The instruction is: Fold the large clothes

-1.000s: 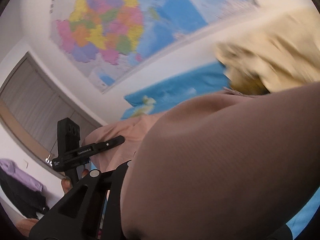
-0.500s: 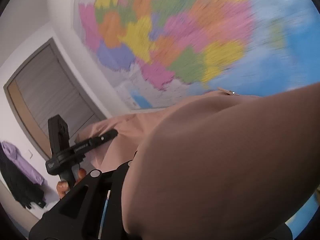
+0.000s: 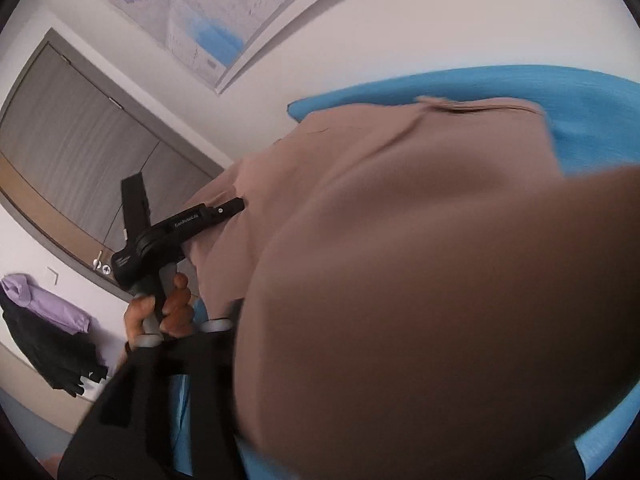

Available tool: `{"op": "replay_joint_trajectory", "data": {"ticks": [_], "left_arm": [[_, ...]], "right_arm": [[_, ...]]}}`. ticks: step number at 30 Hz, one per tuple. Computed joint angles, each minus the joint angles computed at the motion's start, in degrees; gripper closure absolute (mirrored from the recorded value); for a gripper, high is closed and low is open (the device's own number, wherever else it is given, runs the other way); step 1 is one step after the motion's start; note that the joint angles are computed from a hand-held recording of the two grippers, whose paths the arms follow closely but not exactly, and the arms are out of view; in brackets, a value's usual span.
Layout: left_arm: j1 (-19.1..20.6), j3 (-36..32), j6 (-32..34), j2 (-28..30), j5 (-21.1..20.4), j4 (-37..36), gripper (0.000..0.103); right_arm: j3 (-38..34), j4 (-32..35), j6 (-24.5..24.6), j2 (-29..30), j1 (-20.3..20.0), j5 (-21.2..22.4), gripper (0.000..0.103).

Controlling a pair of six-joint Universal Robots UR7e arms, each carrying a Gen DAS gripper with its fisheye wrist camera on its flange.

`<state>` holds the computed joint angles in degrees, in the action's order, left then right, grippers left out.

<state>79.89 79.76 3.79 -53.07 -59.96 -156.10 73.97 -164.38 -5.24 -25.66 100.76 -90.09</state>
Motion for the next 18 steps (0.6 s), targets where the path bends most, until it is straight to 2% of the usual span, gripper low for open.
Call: {"op": "replay_joint_trajectory", "data": {"ticks": [1,3,4,5,7,8,9,10,12,15,17,18], "left_arm": [[-0.1,-0.3,0.0,0.0,0.7,0.7,0.064],[-0.2,-1.0,-0.1,0.3,1.8,2.0,0.057],[-0.2,-1.1,-0.2,0.2,1.8,2.4,0.055],[-0.3,-0.9,-0.5,0.2,2.3,2.7,0.048],[-0.4,0.0,-0.8,0.0,3.1,2.8,0.044],[-0.6,0.5,-0.2,-0.1,3.7,2.1,0.041],[-0.9,0.9,0.3,0.0,5.0,1.9,0.032],[-1.5,1.0,0.4,0.1,6.9,2.1,0.028],[-2.2,2.2,0.8,-0.5,9.0,1.7,0.024],[-3.1,6.5,2.4,-3.9,9.0,-0.6,0.021],[-3.8,10.7,4.3,-6.9,9.3,-4.8,0.017],[-3.8,13.4,6.0,-9.1,7.3,-6.8,0.017]], "right_arm": [[2.1,-0.7,-0.1,-1.6,-0.5,1.1,0.026],[6.3,-3.4,0.2,-4.7,-1.3,1.5,0.024],[7.8,-4.4,0.6,-6.0,-1.8,1.8,0.024],[9.5,-6.0,1.1,-7.1,-2.5,3.0,0.027],[12.1,-6.3,1.5,-8.5,-3.6,5.1,0.065],[12.6,-4.3,1.0,-8.9,-3.6,4.1,0.069],[12.5,-2.7,1.4,-8.8,-3.4,2.6,0.070],[11.8,-1.0,1.9,-8.3,-3.0,1.2,0.070],[12.2,1.9,2.7,-8.5,-2.7,-1.8,0.060],[14.7,-2.8,2.2,-9.9,-1.9,-4.0,0.033],[16.9,-6.4,0.6,-11.3,-1.1,-6.0,0.029],[17.6,-7.1,0.3,-11.9,-0.9,-6.1,0.029]]}}
